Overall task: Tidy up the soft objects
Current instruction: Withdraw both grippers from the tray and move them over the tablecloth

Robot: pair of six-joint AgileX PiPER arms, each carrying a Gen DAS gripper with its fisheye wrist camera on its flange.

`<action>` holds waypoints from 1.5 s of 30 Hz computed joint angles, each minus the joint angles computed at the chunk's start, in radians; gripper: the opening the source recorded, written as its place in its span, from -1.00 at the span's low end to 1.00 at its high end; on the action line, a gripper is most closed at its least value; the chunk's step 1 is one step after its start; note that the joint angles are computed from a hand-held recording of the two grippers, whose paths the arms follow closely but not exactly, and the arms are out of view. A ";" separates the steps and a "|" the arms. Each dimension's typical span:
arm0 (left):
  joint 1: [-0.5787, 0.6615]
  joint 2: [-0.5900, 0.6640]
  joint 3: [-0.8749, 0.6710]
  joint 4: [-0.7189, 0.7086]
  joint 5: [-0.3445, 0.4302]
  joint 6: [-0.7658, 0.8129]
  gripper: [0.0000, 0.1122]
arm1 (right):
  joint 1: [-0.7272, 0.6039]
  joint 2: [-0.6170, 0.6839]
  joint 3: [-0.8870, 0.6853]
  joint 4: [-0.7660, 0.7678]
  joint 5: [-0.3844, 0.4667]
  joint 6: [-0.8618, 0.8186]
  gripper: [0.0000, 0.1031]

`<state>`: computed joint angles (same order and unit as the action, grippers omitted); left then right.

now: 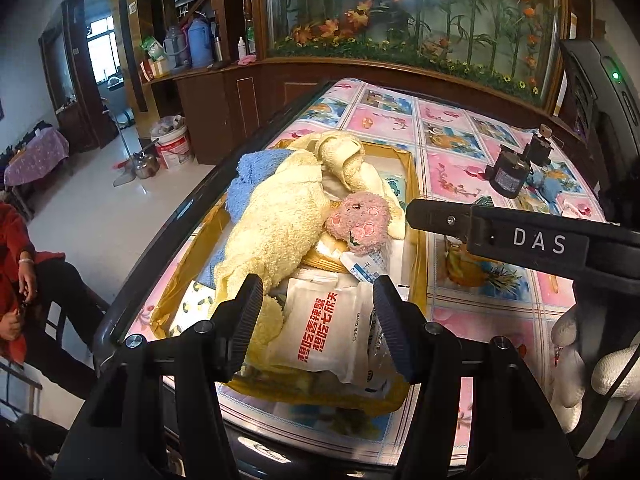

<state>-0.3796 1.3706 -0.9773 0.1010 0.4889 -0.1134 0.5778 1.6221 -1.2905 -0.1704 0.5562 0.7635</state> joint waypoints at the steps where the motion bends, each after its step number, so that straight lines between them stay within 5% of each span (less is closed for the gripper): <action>1: -0.010 -0.004 0.000 0.021 0.004 -0.021 0.03 | -0.001 -0.011 0.014 -0.002 -0.006 0.006 -0.28; 13: -0.160 -0.044 0.007 0.346 0.071 -0.349 0.03 | -0.022 -0.154 0.190 -0.027 -0.073 0.077 -0.28; 30: -0.281 -0.047 -0.003 0.438 0.126 -0.441 0.03 | -0.112 -0.327 0.396 0.003 -0.117 0.072 -0.27; 33: -0.285 -0.040 -0.010 0.388 0.119 -0.391 0.03 | -0.166 -0.381 0.459 0.043 -0.118 0.032 -0.27; 36: -0.243 -0.050 -0.015 0.138 0.081 -0.159 0.03 | -0.258 -0.462 0.519 0.094 -0.093 -0.035 -0.27; 41: -0.252 -0.036 -0.009 -0.066 0.037 0.028 0.03 | -0.616 -0.607 0.573 0.316 -0.016 -0.300 -0.26; 45: -0.269 -0.015 -0.012 -0.160 0.028 0.130 0.03 | -0.833 -0.562 0.524 0.423 0.027 -0.488 -0.26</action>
